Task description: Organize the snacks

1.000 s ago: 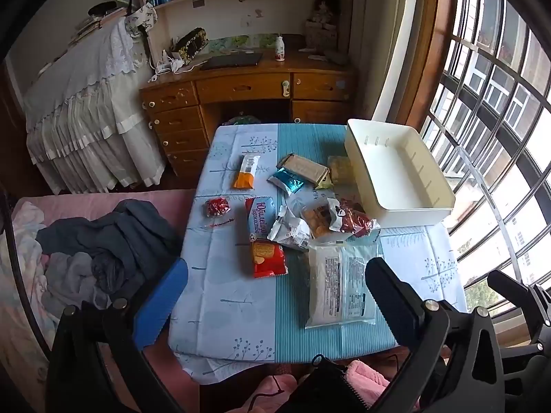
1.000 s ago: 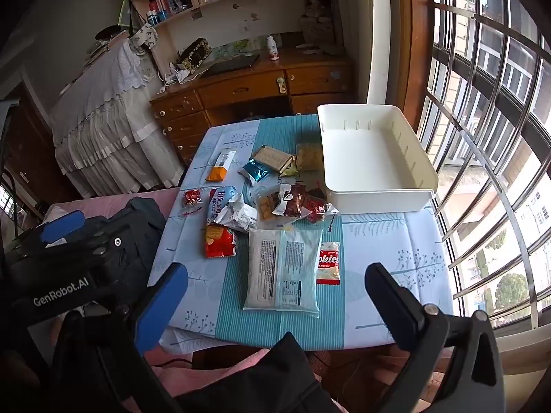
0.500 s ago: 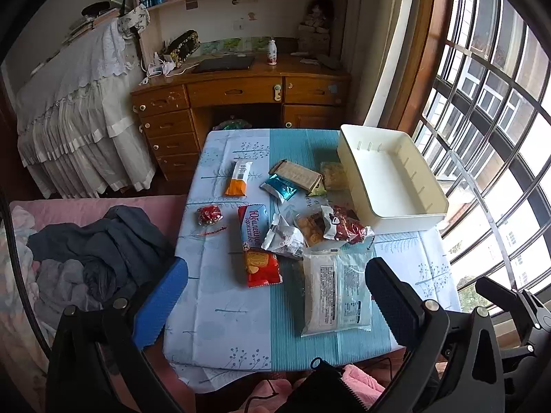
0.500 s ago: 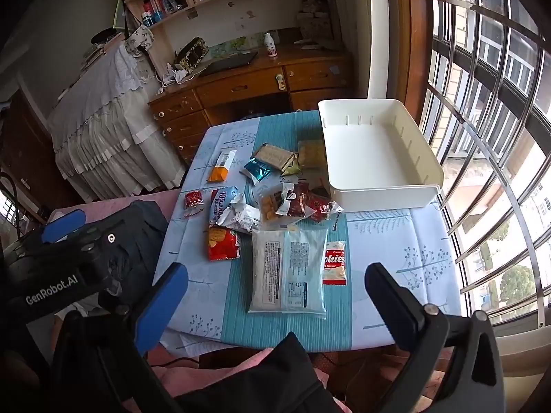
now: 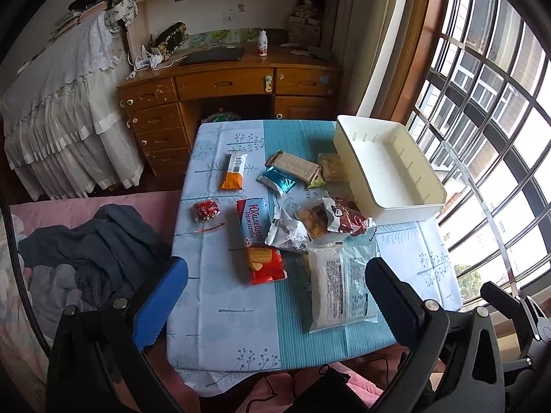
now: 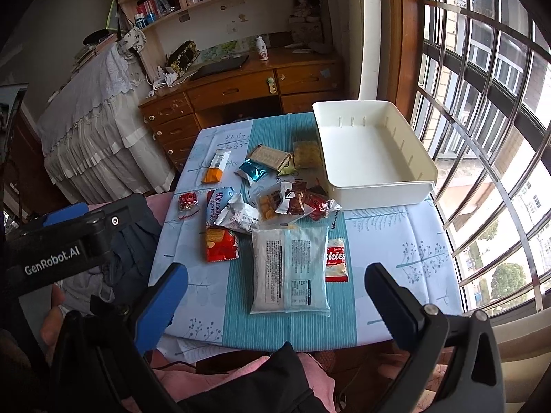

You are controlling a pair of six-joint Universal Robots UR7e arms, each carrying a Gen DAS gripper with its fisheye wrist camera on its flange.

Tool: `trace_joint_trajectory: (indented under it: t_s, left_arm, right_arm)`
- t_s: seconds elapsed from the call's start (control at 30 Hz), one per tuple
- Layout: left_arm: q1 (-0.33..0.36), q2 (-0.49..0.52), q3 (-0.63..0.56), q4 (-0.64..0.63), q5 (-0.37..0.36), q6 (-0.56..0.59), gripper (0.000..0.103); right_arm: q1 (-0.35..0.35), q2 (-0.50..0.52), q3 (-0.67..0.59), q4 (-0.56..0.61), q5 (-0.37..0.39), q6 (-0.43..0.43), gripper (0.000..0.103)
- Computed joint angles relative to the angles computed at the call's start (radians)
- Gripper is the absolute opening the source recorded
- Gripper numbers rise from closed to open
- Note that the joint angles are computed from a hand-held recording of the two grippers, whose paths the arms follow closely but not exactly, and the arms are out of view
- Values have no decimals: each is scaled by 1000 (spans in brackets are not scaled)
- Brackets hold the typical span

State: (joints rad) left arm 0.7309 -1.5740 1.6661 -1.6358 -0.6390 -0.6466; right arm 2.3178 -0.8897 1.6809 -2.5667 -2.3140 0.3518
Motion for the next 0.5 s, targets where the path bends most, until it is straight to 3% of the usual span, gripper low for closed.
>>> trace_joint_trajectory:
  t_s: [0.3,0.5]
  left_arm:
    - [54,13,-19,-31,-64,60,102]
    - [106,41,-42,-12,-105,51,102]
  right_arm:
    - [5,7,5,12,-17,83,103]
    - [-11,9,5,53,16,129,103]
